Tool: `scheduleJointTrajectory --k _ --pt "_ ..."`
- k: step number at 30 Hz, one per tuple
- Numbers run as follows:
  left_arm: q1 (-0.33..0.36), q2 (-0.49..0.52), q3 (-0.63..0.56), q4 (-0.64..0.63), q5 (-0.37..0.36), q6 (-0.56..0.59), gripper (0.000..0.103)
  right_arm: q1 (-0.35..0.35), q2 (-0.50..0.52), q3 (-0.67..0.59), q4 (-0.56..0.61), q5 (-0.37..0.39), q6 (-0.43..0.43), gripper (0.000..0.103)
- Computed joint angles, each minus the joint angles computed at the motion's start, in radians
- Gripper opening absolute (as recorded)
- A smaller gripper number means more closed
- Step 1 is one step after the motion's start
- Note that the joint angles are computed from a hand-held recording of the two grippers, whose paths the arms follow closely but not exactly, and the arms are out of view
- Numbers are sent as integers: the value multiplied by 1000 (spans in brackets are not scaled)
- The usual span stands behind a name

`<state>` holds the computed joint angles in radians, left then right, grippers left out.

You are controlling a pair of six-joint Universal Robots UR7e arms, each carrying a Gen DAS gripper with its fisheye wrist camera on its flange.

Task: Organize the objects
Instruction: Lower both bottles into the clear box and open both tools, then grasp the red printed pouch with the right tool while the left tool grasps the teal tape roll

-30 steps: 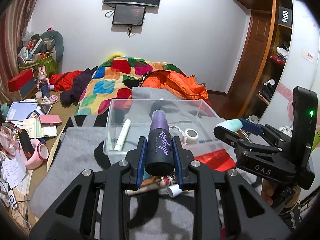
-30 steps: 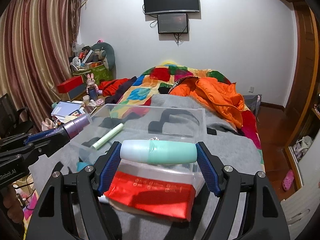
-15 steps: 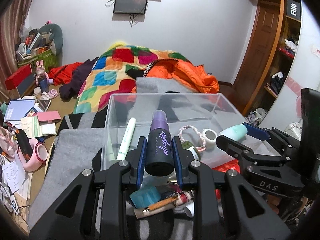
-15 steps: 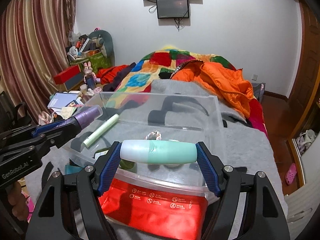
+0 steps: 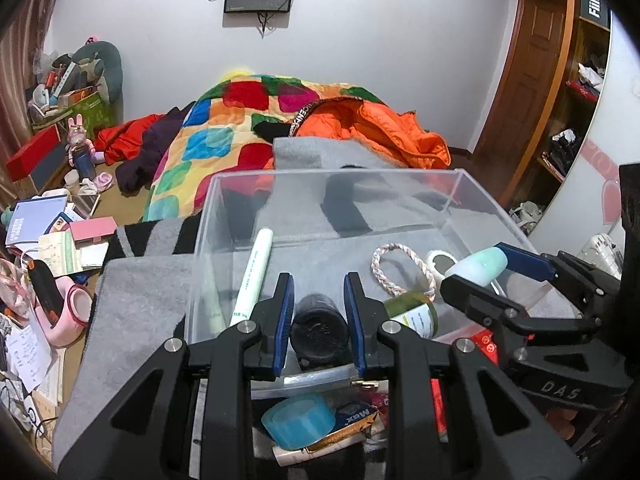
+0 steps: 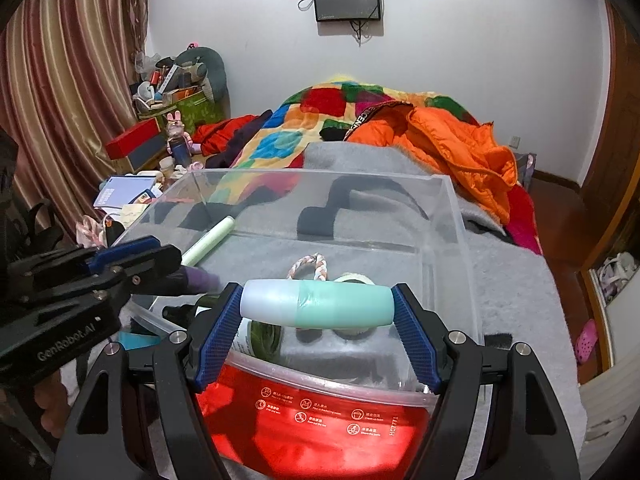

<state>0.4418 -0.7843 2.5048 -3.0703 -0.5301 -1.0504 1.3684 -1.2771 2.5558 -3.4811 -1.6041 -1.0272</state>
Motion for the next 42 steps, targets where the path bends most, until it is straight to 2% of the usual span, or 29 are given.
scheduleJointTrajectory --k 5,9,12,15,22,24,27,32,35,39,41,42 --pt "-19 0 -2 63 5 -38 28 -4 -24 -3 45 -3 7 73" --pt "-44 -18 10 77 0 -54 40 -17 -61 16 49 18 -3 75" --pt "-74 -40 21 129 10 -99 53 -42 -118 40 54 53 -28 78" --pt "-106 -60 44 147 12 -142 62 -76 -183 59 79 88 -49 81" --pt "-172 -78 90 199 -23 -256 68 -171 -285 79 161 121 -96 82" --pt "-190 -72 97 213 -42 -285 71 -197 -302 67 241 126 -97 83" --pt "-213 -45 116 158 -82 -299 71 -212 -288 49 308 116 -86 83" --pt "-237 0 120 147 -131 -336 71 -231 -274 42 385 130 -94 83" --pt "-236 33 123 108 -159 -338 71 -249 -303 66 426 143 -148 83" --pt "-258 53 128 136 -184 -385 71 -295 -389 114 529 144 -291 83" --pt "-272 58 140 123 -194 -399 71 -317 -421 144 518 151 -351 83" --pt "-277 60 146 113 -202 -406 71 -325 -434 167 474 155 -390 83"
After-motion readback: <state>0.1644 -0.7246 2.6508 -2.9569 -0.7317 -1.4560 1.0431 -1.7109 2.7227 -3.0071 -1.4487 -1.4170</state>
